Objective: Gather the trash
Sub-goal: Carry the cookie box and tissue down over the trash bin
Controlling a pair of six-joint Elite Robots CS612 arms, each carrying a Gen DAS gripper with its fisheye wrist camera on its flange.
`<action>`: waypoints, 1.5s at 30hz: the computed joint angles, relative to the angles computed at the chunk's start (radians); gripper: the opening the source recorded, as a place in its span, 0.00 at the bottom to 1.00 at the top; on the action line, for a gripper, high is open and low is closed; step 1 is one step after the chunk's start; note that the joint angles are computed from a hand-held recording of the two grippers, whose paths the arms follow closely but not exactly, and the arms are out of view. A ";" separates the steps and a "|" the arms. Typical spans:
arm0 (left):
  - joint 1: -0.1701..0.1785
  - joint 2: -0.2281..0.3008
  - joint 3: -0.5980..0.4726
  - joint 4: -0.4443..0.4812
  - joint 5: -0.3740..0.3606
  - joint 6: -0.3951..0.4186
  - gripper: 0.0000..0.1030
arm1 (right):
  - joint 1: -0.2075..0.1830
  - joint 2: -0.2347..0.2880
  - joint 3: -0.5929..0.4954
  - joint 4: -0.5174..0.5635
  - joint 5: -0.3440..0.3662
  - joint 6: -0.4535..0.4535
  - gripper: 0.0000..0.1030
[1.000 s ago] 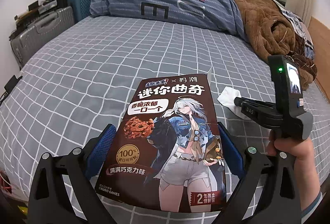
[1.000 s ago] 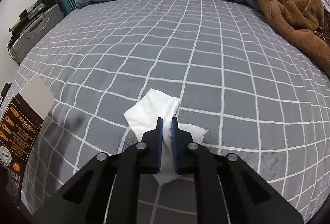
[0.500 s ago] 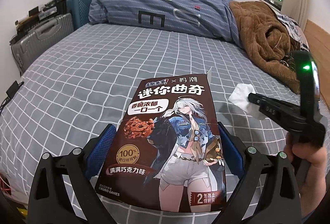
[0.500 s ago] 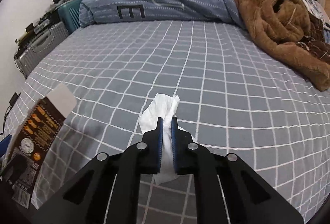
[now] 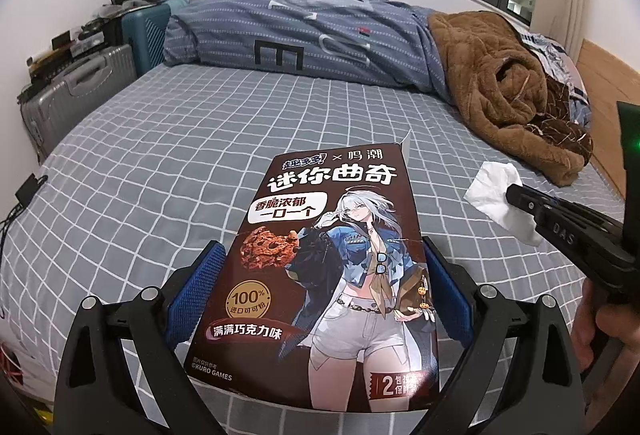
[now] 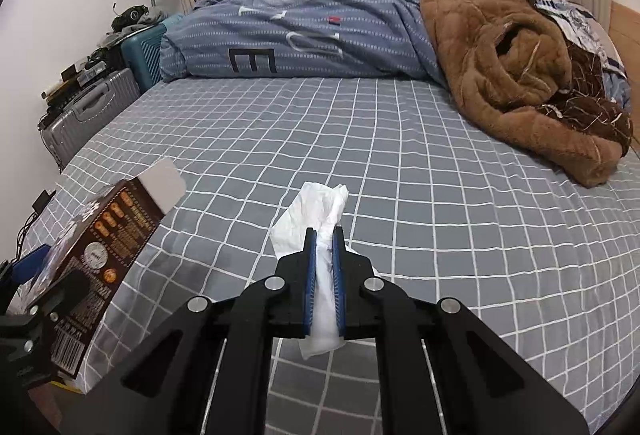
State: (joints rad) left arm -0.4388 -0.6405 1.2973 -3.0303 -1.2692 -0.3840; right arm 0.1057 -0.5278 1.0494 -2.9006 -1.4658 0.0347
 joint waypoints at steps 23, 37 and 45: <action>-0.054 -0.079 0.125 -0.077 0.054 0.003 0.90 | -0.023 -0.181 0.314 -0.194 0.008 -0.003 0.08; -0.081 -0.134 0.229 -0.136 0.066 -0.007 0.90 | -0.025 -0.254 0.453 -0.273 -0.003 -0.004 0.07; -0.095 -0.161 0.278 -0.171 0.069 -0.009 0.90 | -0.026 -0.290 0.528 -0.304 0.001 0.000 0.07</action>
